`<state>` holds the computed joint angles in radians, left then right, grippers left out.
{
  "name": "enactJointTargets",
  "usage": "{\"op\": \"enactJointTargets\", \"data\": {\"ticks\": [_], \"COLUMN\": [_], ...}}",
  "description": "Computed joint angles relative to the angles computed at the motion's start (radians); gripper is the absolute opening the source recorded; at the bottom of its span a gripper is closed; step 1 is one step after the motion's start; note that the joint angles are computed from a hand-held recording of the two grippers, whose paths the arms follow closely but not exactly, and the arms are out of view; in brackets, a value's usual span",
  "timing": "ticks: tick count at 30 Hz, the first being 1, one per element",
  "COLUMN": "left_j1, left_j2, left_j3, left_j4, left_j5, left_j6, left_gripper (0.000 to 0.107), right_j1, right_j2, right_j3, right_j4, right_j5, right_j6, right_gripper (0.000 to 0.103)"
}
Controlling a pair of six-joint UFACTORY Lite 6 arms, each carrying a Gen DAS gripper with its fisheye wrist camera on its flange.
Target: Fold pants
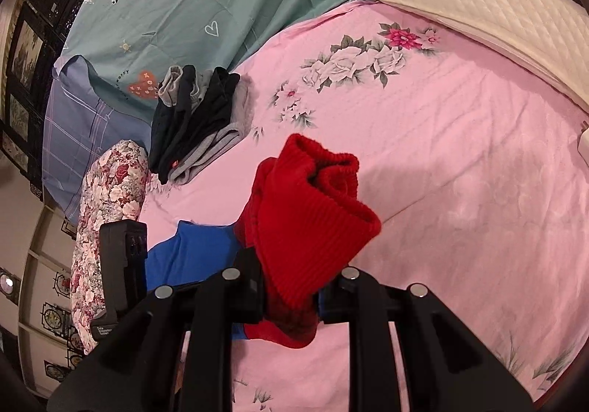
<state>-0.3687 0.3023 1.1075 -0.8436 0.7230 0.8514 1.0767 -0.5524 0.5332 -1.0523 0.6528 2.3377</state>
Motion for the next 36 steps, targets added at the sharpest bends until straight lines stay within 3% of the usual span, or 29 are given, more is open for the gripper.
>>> {"op": "enactJointTargets", "data": {"ticks": [4,7,12,17,20,24,26,32,36], "left_j1": [0.0,0.072,0.374,0.693,0.833,0.852,0.905,0.93,0.991], "left_j2": [0.001,-0.089,-0.214,-0.083,0.044,0.163,0.214,0.189,0.264], "left_j3": [-0.008,-0.059,-0.091,0.032,0.156,0.231,0.268,0.198,0.276], "left_j4": [-0.002,-0.032,-0.013,0.096,0.132,0.188,0.111,-0.021,-0.047], "left_j5": [0.002,0.032,0.066,-0.003,0.021,-0.01,0.031,-0.005,0.14], "left_j6": [-0.007,0.063,0.168,0.14,0.137,0.113,0.197,0.414,0.411], "left_gripper": [0.009,0.009,0.015,0.015,0.014,0.014,0.014,0.014,0.014], "right_j1": [-0.062,-0.059,-0.051,-0.046,-0.041,-0.05,-0.053,-0.045,-0.033], "right_j2": [0.069,0.093,0.093,0.103,0.116,0.154,0.187,0.321,0.512], "right_j3": [0.012,0.042,0.057,0.058,0.07,0.107,0.142,0.303,0.527], "right_j4": [0.009,0.028,0.056,0.064,0.072,0.107,0.138,0.221,0.281], "right_j5": [-0.097,-0.071,-0.046,-0.035,-0.023,-0.014,0.003,0.075,0.131], "right_j6": [-0.015,-0.054,-0.07,-0.051,-0.049,-0.091,-0.125,-0.243,-0.387], "right_gripper": [0.02,0.02,0.02,0.02,0.02,0.02,0.02,0.02,0.02]}}
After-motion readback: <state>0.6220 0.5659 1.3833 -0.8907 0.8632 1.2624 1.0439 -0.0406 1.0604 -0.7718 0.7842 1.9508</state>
